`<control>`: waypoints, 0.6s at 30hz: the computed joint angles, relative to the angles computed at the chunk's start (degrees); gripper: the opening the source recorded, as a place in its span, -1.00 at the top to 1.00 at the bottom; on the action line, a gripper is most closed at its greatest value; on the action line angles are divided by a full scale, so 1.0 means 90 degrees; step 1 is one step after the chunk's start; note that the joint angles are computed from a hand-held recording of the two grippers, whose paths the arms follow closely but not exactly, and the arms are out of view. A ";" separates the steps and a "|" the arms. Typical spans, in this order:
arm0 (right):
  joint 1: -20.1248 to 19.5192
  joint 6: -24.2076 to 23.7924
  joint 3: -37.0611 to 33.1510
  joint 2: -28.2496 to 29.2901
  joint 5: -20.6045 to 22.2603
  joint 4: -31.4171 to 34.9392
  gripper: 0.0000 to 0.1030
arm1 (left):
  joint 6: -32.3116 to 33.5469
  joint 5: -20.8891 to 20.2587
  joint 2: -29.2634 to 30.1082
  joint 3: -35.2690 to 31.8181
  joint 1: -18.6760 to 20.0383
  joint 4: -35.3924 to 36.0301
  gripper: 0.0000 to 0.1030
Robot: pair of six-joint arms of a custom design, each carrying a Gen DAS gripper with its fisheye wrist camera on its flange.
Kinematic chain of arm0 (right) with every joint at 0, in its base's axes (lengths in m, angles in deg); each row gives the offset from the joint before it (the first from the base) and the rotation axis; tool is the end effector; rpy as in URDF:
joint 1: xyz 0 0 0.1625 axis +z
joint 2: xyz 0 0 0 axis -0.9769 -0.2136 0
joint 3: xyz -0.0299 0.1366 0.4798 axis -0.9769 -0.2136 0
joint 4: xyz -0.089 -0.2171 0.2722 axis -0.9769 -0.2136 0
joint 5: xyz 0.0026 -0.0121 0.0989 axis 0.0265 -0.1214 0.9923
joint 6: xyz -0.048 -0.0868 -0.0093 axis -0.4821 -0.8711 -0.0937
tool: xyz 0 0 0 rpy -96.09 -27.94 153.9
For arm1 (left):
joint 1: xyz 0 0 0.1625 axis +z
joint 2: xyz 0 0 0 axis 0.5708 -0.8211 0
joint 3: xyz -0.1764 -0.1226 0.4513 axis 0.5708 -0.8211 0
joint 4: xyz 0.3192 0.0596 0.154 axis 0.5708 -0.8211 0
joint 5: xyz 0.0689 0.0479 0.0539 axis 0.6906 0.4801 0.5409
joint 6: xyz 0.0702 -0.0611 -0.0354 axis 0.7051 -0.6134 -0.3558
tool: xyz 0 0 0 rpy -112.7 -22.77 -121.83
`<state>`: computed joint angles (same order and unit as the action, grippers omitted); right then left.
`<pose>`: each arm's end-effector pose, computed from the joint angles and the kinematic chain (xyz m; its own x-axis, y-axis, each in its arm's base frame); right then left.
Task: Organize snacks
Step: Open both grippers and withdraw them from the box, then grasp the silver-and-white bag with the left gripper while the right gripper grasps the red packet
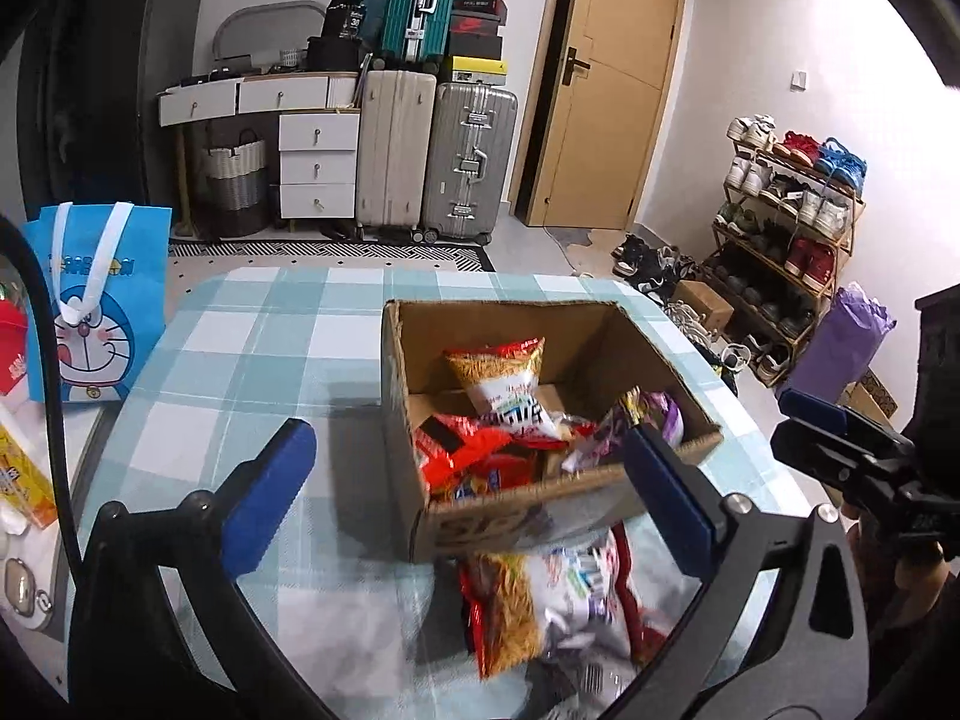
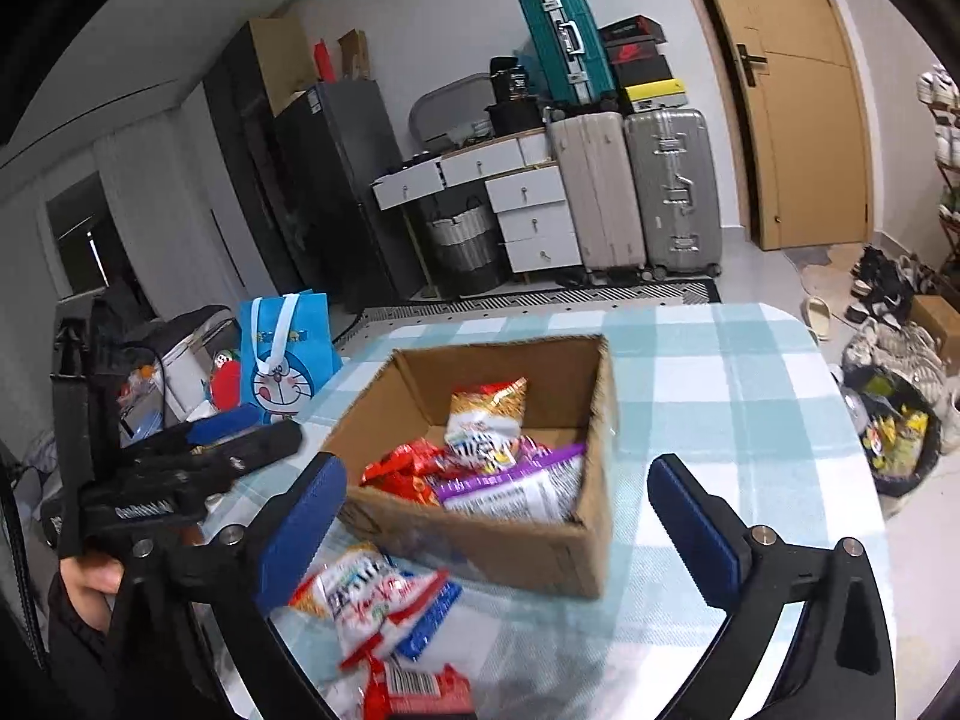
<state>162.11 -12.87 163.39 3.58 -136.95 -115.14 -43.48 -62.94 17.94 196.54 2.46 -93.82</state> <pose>0.0820 -0.5705 0.4118 -0.8444 -0.3555 0.4007 -0.5346 0.6074 -0.5876 -0.3627 -0.5420 0.2211 -0.7994 0.1432 -0.5834 0.5422 0.5903 -0.5980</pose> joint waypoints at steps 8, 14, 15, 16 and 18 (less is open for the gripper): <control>-0.0165 0.0030 0.0428 -0.0341 -0.0199 0.0349 -0.99 | -0.0731 0.0116 -0.0371 0.0676 -0.0265 0.0396 -0.98; -0.0203 -0.0088 0.0763 -0.0497 -0.0310 0.0484 -0.99 | -0.1148 0.0102 -0.0475 0.1086 -0.0357 0.0646 -0.98; -0.0196 -0.0114 0.0808 -0.0502 -0.0371 0.0501 -0.99 | -0.1215 0.0097 -0.0499 0.1167 -0.0378 0.0658 -0.98; -0.0199 -0.0140 0.0859 -0.0513 -0.0409 0.0519 -0.99 | -0.1262 0.0100 -0.0494 0.1187 -0.0380 0.0690 -0.98; -0.0240 -0.0150 0.0967 -0.0540 -0.0432 0.0496 -0.99 | -0.1387 0.0072 -0.0510 0.1296 -0.0405 0.0693 -0.98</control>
